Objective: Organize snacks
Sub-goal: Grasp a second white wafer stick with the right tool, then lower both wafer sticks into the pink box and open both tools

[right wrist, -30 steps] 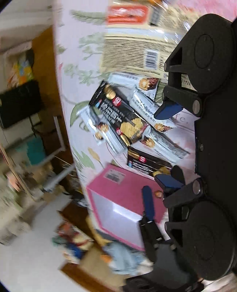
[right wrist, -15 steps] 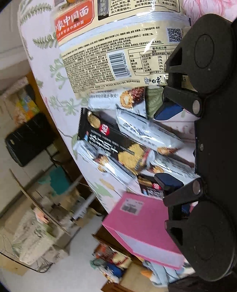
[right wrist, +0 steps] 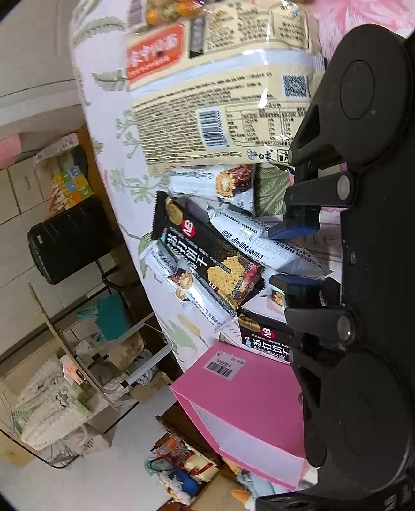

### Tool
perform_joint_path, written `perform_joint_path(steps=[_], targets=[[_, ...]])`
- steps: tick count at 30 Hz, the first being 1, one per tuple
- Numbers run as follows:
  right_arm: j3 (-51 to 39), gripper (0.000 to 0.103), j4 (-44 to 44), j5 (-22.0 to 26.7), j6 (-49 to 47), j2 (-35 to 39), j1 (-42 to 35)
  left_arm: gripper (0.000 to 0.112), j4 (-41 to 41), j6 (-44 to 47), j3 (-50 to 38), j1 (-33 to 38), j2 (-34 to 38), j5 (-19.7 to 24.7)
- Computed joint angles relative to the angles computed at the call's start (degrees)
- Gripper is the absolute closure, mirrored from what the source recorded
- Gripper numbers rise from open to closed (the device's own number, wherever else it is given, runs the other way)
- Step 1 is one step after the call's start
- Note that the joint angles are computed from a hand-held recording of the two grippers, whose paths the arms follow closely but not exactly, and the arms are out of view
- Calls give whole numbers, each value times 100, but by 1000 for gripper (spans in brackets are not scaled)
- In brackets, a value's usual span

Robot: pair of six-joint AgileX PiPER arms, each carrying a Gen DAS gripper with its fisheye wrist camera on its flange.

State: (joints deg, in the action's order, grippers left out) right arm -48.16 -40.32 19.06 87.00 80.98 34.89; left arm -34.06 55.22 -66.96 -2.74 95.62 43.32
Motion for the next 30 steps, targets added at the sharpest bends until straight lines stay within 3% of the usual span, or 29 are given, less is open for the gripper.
perform_joint_path(steps=[9, 18, 22, 30], targets=[[-76, 77, 609, 851, -805, -421, 456, 87, 306, -614, -139, 259, -292, 791], [-108, 78, 1097, 1421, -1366, -663, 769, 87, 348, -617, 45, 408, -812, 964], [-75, 79, 1235, 1431, -1454, -751, 780, 87, 343, -688, 125, 501, -910, 1116], [-801, 79, 2236, 2250, -2735, -794, 915, 87, 264, -772, -8, 905, -1118, 1799]])
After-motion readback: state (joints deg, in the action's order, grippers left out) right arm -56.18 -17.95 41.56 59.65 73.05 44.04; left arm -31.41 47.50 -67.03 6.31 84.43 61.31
